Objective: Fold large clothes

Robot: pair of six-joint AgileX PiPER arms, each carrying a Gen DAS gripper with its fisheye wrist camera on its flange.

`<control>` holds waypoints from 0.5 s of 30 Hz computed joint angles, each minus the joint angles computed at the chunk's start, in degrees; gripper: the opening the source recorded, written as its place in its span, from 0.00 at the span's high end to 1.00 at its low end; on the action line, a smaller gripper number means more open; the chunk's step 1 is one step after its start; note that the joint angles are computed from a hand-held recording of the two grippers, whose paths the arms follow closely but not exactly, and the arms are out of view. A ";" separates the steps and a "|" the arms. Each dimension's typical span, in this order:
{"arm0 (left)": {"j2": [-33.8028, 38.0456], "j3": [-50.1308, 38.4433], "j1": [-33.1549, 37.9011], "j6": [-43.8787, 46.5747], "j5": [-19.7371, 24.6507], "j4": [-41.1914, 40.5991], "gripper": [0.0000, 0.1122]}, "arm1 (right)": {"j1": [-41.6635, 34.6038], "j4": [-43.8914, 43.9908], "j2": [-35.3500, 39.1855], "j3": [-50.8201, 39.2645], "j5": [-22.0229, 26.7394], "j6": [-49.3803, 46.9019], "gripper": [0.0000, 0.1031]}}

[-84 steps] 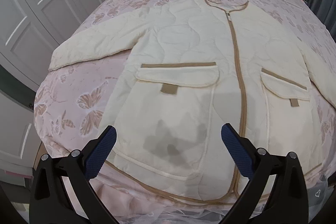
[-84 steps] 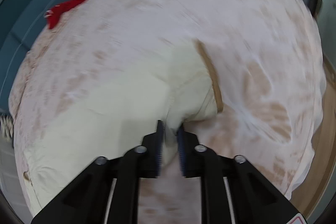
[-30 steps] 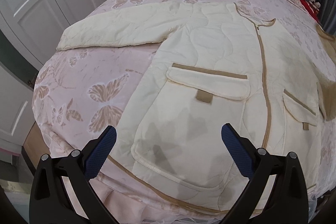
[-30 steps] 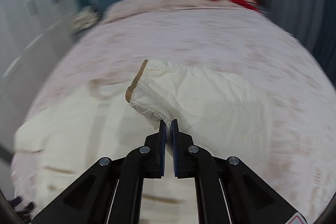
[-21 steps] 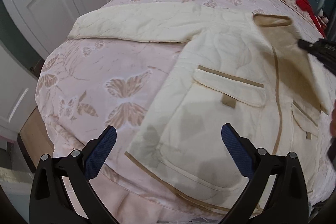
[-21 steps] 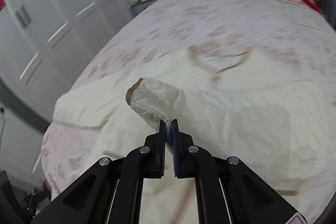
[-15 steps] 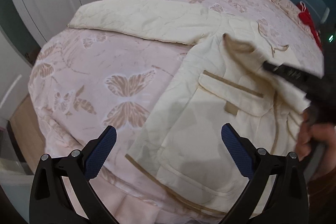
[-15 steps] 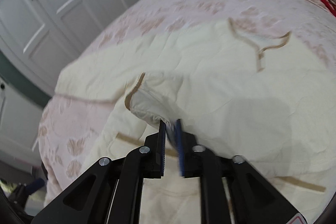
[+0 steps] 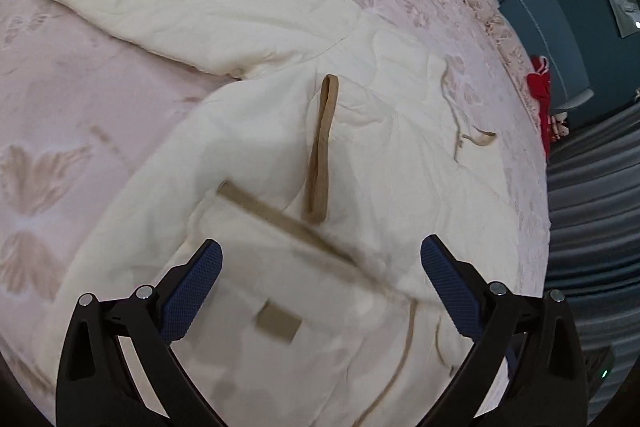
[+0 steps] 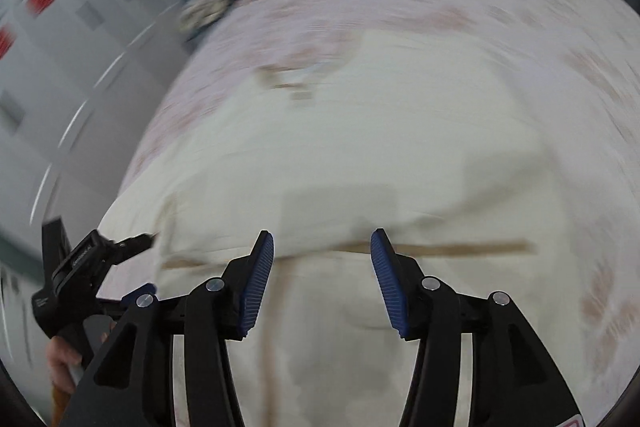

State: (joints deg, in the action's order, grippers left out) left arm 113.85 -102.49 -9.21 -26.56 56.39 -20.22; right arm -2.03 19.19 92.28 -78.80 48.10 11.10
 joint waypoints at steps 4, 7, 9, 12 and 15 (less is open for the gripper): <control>5.82 -4.99 0.12 2.20 1.42 -5.03 0.72 | -9.75 3.92 0.66 4.12 -1.86 -1.42 0.50; 4.32 -3.25 -0.25 3.76 -0.49 -5.27 0.93 | -14.08 8.72 3.68 4.46 -3.42 -3.96 0.50; 1.85 -2.35 -1.12 5.07 -1.22 -2.73 0.94 | -16.19 12.94 5.74 4.41 -4.54 -5.82 0.54; -1.94 -0.42 -2.01 6.06 -1.87 0.74 0.94 | -17.44 16.44 8.73 2.28 -5.88 -7.02 0.54; -3.22 0.32 -2.60 5.95 -1.67 4.22 0.94 | -17.47 16.65 11.70 -1.41 -5.84 -6.63 0.83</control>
